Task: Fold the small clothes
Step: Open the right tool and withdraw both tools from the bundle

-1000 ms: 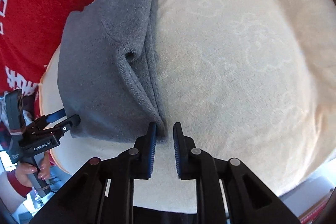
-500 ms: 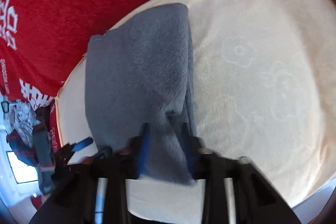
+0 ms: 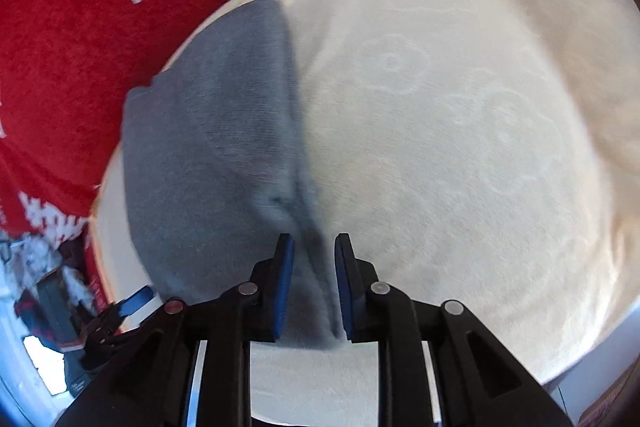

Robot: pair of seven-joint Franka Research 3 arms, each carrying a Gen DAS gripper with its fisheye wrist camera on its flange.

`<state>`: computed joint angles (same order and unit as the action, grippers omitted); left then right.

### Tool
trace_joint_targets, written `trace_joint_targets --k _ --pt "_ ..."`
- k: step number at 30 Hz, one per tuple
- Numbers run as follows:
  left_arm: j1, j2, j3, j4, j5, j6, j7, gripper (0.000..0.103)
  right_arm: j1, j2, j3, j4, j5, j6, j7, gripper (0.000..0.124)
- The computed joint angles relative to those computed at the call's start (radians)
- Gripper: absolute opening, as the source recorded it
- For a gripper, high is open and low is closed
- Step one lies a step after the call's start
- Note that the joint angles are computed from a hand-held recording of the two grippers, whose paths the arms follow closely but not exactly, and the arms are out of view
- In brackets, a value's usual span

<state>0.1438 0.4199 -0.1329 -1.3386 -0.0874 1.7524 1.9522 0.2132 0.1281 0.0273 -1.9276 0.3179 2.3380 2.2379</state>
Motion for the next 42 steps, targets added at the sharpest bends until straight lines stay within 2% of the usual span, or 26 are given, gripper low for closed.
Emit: trace_joint_targets --k 5,9,17,20,25,27,28,30,35,42 --pt "0.015 -0.017 0.007 -0.001 0.004 -0.016 0.025 0.086 0.015 -0.077 0.004 -0.064 -0.066 -0.003 0.1 0.026" --pt "0.025 -0.03 0.012 0.0 0.003 -0.032 0.043 0.086 0.03 -0.118 0.02 -0.07 -0.119 -0.034 0.137 0.036" --pt "0.042 -0.066 0.02 -0.02 -0.008 -0.05 0.088 0.086 0.073 -0.114 0.053 -0.046 -0.118 -0.039 0.164 0.04" --pt "0.045 -0.074 0.022 -0.028 -0.018 -0.045 0.09 0.086 0.095 -0.093 0.065 -0.019 -0.133 -0.037 0.18 0.049" --pt "0.06 -0.088 0.025 -0.046 -0.044 -0.034 0.119 0.087 0.123 -0.082 0.071 0.0 -0.15 -0.037 0.208 0.05" --pt "0.063 -0.095 0.029 -0.057 -0.045 -0.018 0.13 0.103 0.133 -0.077 0.074 0.006 -0.155 -0.04 0.223 0.05" --pt "0.065 -0.102 0.03 -0.067 -0.047 -0.004 0.136 0.103 0.135 -0.076 0.073 0.008 -0.156 -0.042 0.224 0.05" --pt "0.072 -0.1 0.033 -0.062 -0.054 0.0 0.148 0.103 0.142 -0.074 0.075 0.009 -0.159 -0.044 0.231 0.062" --pt "0.086 -0.054 0.038 0.008 -0.064 -0.063 0.132 0.103 0.148 -0.052 0.075 0.031 -0.13 -0.074 0.208 0.066" --pt "0.079 0.023 0.043 0.113 -0.023 -0.113 -0.017 0.103 0.111 -0.015 0.046 0.084 -0.095 -0.108 0.081 0.066"
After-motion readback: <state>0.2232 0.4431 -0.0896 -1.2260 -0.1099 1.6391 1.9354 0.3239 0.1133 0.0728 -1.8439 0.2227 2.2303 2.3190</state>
